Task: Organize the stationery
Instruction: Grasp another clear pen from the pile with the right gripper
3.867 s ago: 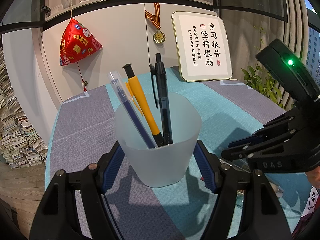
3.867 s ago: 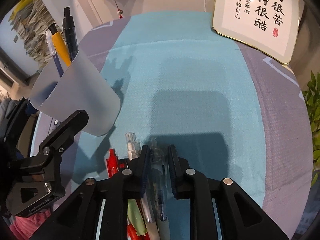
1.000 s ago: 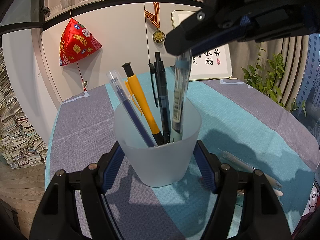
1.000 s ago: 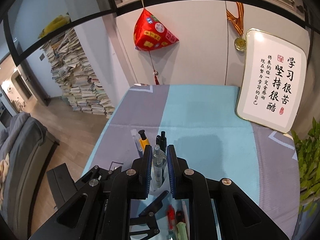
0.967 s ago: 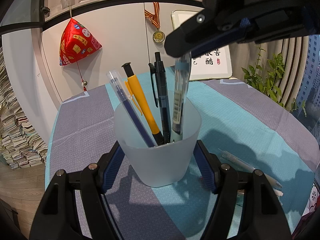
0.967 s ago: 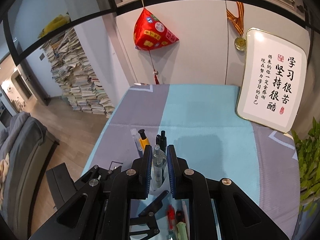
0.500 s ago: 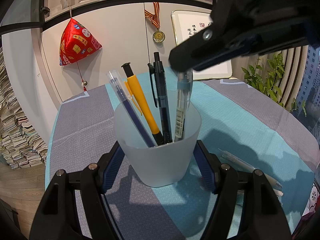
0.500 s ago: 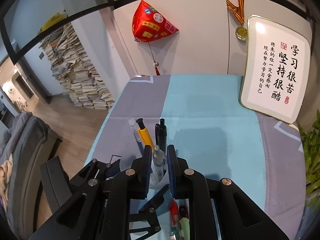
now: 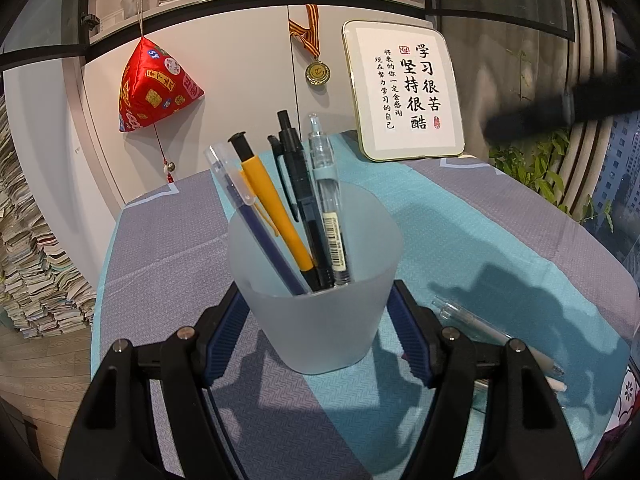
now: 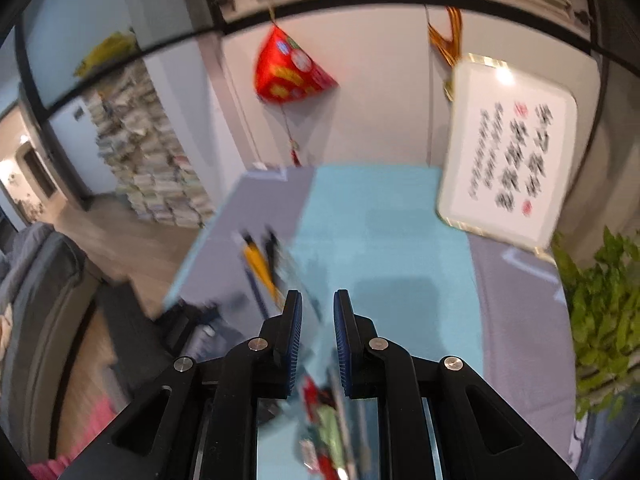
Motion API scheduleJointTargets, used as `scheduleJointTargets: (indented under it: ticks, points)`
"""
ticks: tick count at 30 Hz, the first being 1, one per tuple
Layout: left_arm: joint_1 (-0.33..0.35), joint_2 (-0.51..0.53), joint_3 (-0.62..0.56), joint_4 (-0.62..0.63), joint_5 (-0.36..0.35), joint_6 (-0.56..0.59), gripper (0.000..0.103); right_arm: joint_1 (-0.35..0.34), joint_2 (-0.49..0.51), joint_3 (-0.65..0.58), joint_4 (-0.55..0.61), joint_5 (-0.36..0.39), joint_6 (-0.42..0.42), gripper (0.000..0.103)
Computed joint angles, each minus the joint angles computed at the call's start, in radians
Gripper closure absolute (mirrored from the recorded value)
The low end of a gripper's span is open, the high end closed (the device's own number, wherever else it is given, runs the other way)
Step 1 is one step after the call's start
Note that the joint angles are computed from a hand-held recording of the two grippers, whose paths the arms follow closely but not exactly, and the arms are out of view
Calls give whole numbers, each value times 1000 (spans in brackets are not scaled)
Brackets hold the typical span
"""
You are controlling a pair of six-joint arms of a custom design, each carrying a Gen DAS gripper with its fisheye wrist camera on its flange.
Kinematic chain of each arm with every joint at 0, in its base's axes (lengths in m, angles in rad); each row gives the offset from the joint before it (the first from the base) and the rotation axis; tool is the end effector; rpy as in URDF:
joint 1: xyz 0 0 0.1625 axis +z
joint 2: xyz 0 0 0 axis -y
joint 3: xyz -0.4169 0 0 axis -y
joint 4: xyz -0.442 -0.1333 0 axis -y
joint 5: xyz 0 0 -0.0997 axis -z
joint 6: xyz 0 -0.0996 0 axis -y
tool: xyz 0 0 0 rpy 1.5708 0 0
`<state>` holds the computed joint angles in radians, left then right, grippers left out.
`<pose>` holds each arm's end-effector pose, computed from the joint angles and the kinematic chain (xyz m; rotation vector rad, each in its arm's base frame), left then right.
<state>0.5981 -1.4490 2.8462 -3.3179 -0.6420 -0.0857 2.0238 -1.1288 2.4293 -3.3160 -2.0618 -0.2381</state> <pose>-0.0793 -0.3118 0.1191 0.8151 2.1975 -0.9466 0.2633 -0.3436 0.0770 0.7497 -2.5220 0.6611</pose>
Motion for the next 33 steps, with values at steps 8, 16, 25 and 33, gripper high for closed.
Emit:
scheduleJointTargets:
  ticks: [8, 16, 25, 33]
  points:
    - [0, 2, 0, 0, 1, 1, 33, -109, 46, 26, 71, -30, 19, 87]
    - [0, -2, 1, 6, 3, 0, 33, -149, 91, 17, 96, -15, 13, 87]
    - [0, 0, 1, 4, 3, 0, 33, -166, 142, -22, 124, -25, 24, 87]
    - [1, -2, 2, 5, 3, 1, 33, -164, 176, -52, 127, -48, 21, 87]
